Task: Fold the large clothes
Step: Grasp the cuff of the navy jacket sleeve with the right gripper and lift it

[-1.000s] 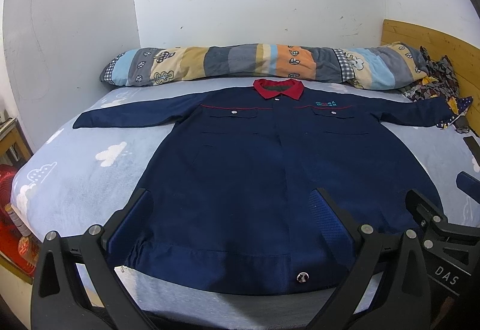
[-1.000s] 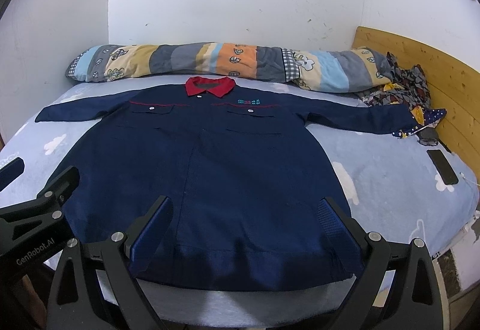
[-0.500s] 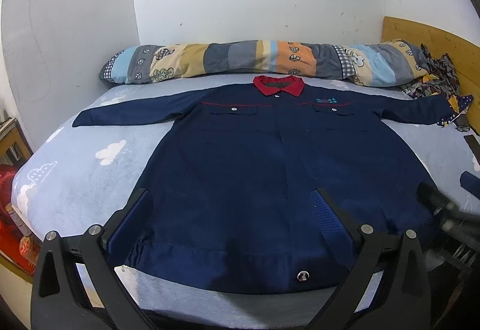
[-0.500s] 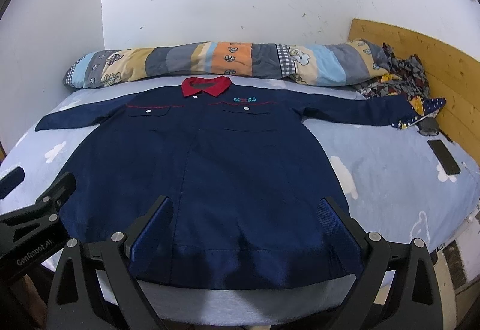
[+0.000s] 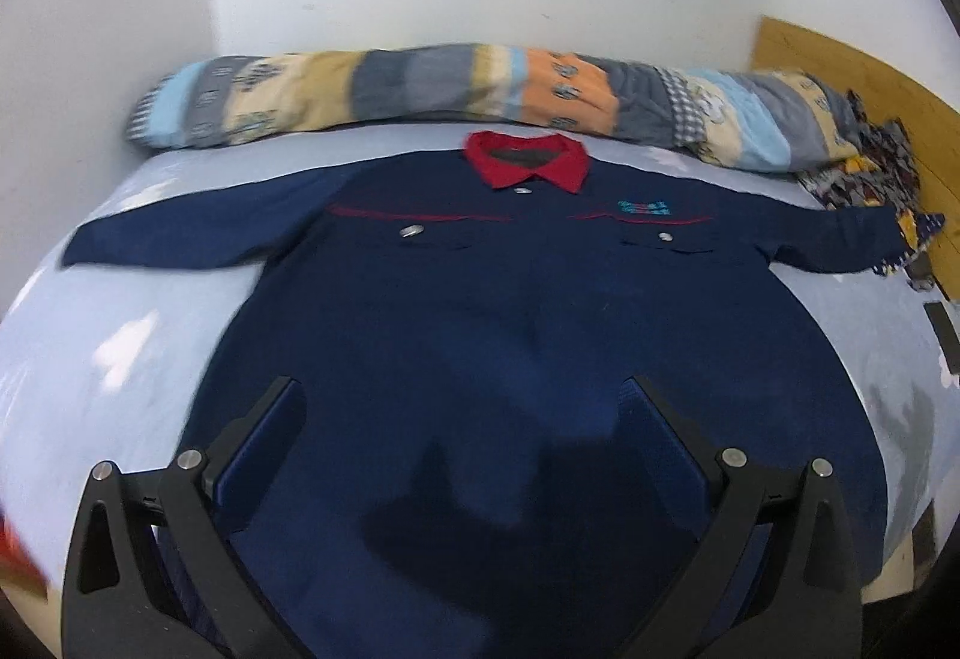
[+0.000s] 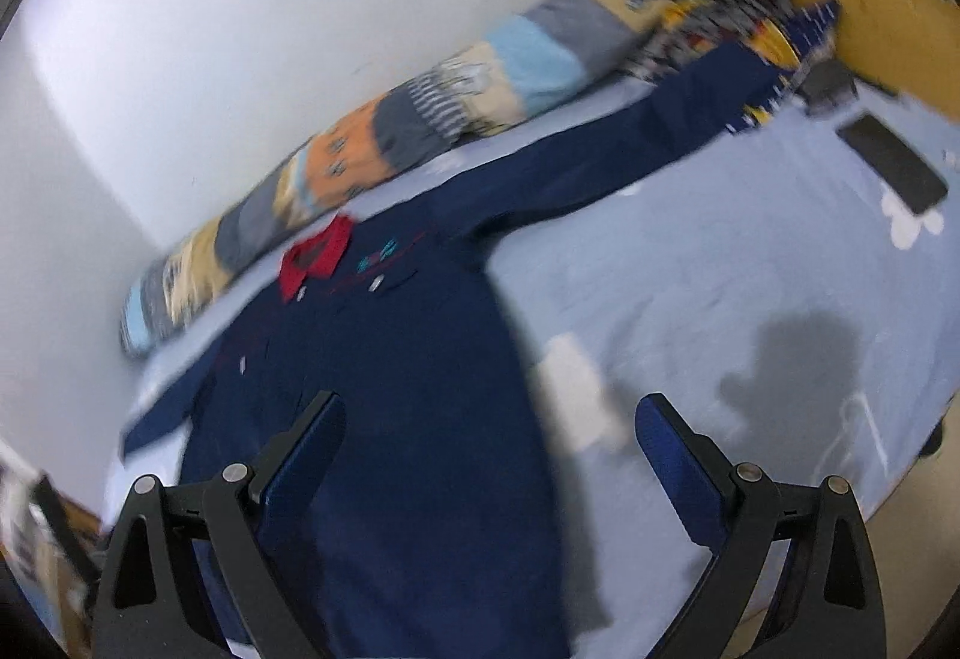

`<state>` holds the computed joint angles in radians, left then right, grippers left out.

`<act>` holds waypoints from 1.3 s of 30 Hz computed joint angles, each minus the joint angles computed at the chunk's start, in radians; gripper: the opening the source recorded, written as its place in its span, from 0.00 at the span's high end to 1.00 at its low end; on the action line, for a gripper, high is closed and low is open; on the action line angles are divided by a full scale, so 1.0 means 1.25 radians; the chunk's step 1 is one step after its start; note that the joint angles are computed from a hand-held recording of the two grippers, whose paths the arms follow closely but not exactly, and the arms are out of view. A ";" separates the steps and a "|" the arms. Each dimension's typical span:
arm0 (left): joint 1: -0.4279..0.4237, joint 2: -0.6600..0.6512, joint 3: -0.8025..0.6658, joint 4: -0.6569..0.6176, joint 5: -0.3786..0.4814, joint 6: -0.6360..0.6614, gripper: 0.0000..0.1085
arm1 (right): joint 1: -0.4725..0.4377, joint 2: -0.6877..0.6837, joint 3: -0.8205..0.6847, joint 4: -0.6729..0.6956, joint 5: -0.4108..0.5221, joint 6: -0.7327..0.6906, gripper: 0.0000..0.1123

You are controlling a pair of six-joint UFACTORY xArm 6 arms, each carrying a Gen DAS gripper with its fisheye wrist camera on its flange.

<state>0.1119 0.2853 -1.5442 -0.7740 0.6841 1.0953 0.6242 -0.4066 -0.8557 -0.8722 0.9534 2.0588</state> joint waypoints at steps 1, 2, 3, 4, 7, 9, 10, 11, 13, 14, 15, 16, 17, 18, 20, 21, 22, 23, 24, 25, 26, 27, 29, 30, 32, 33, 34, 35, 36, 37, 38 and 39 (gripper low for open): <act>-0.011 0.026 -0.034 0.016 0.006 -0.009 0.05 | -0.033 -0.043 0.044 0.004 -0.021 0.006 0.13; -0.024 0.051 -0.063 0.032 -0.004 -0.020 0.05 | -0.050 -0.065 0.063 0.005 -0.027 0.016 0.13; -0.034 0.071 -0.089 0.047 -0.006 -0.033 0.05 | -0.093 -0.107 0.103 0.010 -0.051 0.006 0.13; -0.037 0.082 -0.105 0.059 -0.003 -0.047 0.05 | -0.129 -0.136 0.130 0.011 -0.076 -0.009 0.13; -0.033 0.119 -0.176 0.065 0.065 -0.087 0.05 | -0.283 -0.213 0.209 0.009 -0.189 -0.056 0.30; -0.034 0.123 -0.183 0.040 0.063 -0.068 0.05 | -0.408 -0.240 0.246 0.031 -0.279 -0.091 0.38; -0.039 0.121 -0.177 0.046 0.044 -0.063 0.05 | -0.459 -0.242 0.253 0.028 -0.302 -0.100 0.38; -0.039 0.128 -0.186 0.053 0.045 -0.063 0.05 | -0.516 -0.231 0.251 0.036 -0.338 -0.128 0.38; -0.037 0.145 -0.207 0.071 0.063 -0.075 0.05 | -0.645 -0.202 0.258 0.036 -0.441 -0.149 0.39; -0.035 0.158 -0.226 0.086 0.077 -0.090 0.05 | -0.688 -0.181 0.252 0.017 -0.482 -0.136 0.39; -0.030 0.174 -0.252 0.093 0.108 -0.109 0.05 | -0.738 -0.150 0.243 0.016 -0.525 -0.143 0.40; -0.028 0.184 -0.269 0.095 0.123 -0.118 0.05 | -0.774 -0.115 0.228 0.024 -0.548 -0.154 0.44; -0.027 0.191 -0.277 0.101 0.120 -0.130 0.05 | -0.803 -0.089 0.219 0.030 -0.569 -0.165 0.49; -0.031 0.195 -0.278 0.108 0.107 -0.138 0.05 | -0.835 -0.050 0.202 0.032 -0.600 -0.178 0.52; -0.030 0.221 -0.315 0.125 0.129 -0.169 0.05 | -0.862 0.007 0.171 0.057 -0.616 -0.219 0.64; -0.029 0.233 -0.333 0.131 0.143 -0.187 0.05 | -0.871 0.037 0.147 0.070 -0.604 -0.243 0.64; -0.028 0.241 -0.345 0.134 0.155 -0.200 0.05 | -0.880 0.057 0.133 0.064 -0.596 -0.244 0.64; -0.026 0.259 -0.371 0.140 0.179 -0.219 0.05 | -0.884 0.068 0.123 0.050 -0.585 -0.233 0.64; -0.025 0.271 -0.388 0.146 0.193 -0.231 0.05 | -0.897 0.087 0.110 0.029 -0.584 -0.218 0.64; -0.025 0.279 -0.399 0.151 0.199 -0.245 0.05 | -0.905 0.100 0.106 0.039 -0.589 -0.229 0.64; -0.025 0.286 -0.405 0.155 0.201 -0.253 0.05 | -0.906 0.117 0.095 0.083 -0.571 -0.270 0.63; -0.025 0.290 -0.411 0.161 0.203 -0.259 0.05 | -0.903 0.129 0.083 0.104 -0.540 -0.290 0.63; -0.028 0.293 -0.407 0.171 0.189 -0.268 0.05 | -0.916 0.149 0.071 0.070 -0.538 -0.267 0.63; -0.028 0.294 -0.406 0.172 0.187 -0.269 0.05 | -0.925 0.159 0.070 0.050 -0.555 -0.254 0.63; -0.035 0.310 -0.423 0.202 0.186 -0.290 0.05 | -0.940 0.178 0.064 0.021 -0.589 -0.243 0.64; -0.039 0.326 -0.448 0.221 0.193 -0.305 0.05 | -0.938 0.188 0.055 0.014 -0.579 -0.247 0.65; -0.041 0.344 -0.476 0.234 0.195 -0.312 0.05 | -0.936 0.193 0.046 -0.018 -0.570 -0.233 0.70; -0.042 0.354 -0.492 0.242 0.183 -0.316 0.05 | -0.935 0.198 0.038 -0.028 -0.566 -0.236 0.82; -0.043 0.360 -0.500 0.252 0.158 -0.323 0.05 | -0.921 0.190 0.032 -0.045 -0.529 -0.240 0.87; -0.042 0.371 -0.514 0.265 0.122 -0.340 0.05 | -0.916 0.181 0.032 -0.082 -0.525 -0.217 0.93; -0.040 0.382 -0.529 0.274 0.102 -0.357 0.05 | -0.910 0.174 0.030 -0.104 -0.519 -0.203 0.94; -0.037 0.393 -0.544 0.280 0.093 -0.373 0.05 | -0.902 0.163 0.030 -0.121 -0.505 -0.192 0.95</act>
<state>0.0659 0.7766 -2.2238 -0.4243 0.8005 0.6295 -0.5030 -0.2034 -0.8178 -1.0230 0.3223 1.8183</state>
